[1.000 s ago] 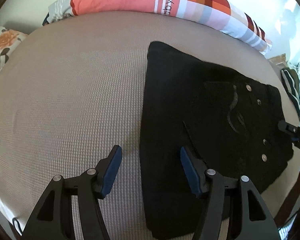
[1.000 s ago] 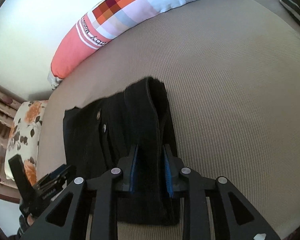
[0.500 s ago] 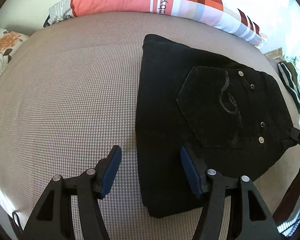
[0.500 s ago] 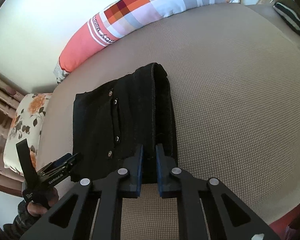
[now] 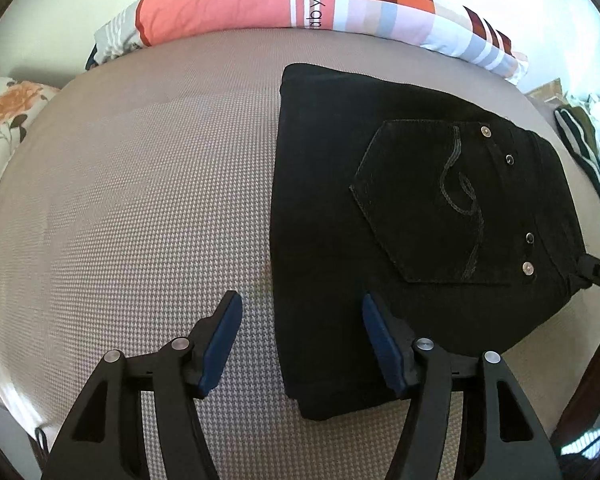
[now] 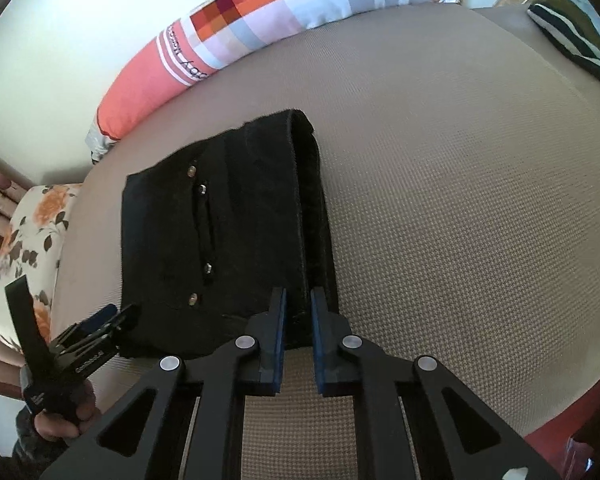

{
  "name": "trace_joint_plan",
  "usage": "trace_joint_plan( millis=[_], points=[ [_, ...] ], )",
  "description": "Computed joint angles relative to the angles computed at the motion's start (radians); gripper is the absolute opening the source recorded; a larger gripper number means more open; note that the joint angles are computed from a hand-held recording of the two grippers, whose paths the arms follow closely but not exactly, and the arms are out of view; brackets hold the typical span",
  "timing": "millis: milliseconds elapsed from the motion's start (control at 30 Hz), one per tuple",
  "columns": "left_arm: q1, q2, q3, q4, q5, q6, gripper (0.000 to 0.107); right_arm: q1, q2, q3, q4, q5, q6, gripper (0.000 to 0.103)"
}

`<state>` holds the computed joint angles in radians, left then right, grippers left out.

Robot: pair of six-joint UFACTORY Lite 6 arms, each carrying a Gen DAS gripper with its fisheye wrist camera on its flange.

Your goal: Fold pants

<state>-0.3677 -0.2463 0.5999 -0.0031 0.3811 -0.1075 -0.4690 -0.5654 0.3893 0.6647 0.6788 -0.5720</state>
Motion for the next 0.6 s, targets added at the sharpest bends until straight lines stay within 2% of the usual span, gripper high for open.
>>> trace_joint_plan(
  millis=[200, 300, 433, 600],
  points=[
    [0.001, 0.004, -0.012, 0.019, -0.022, -0.020, 0.069, -0.052, 0.033, -0.009, 0.061, 0.008, -0.062, 0.011],
    [0.003, 0.001, -0.019, 0.025, -0.028, -0.027, 0.071, -0.068, 0.030, -0.019, 0.074, 0.008, -0.079, 0.016],
    [-0.001, -0.005, -0.031, 0.045, -0.041, -0.048, 0.072, -0.037, 0.020, -0.018, 0.043, -0.013, -0.029, 0.020],
    [-0.001, -0.007, -0.038, 0.049, -0.048, -0.050, 0.074, -0.011, 0.024, -0.003, 0.012, -0.023, 0.006, 0.021]
  ],
)
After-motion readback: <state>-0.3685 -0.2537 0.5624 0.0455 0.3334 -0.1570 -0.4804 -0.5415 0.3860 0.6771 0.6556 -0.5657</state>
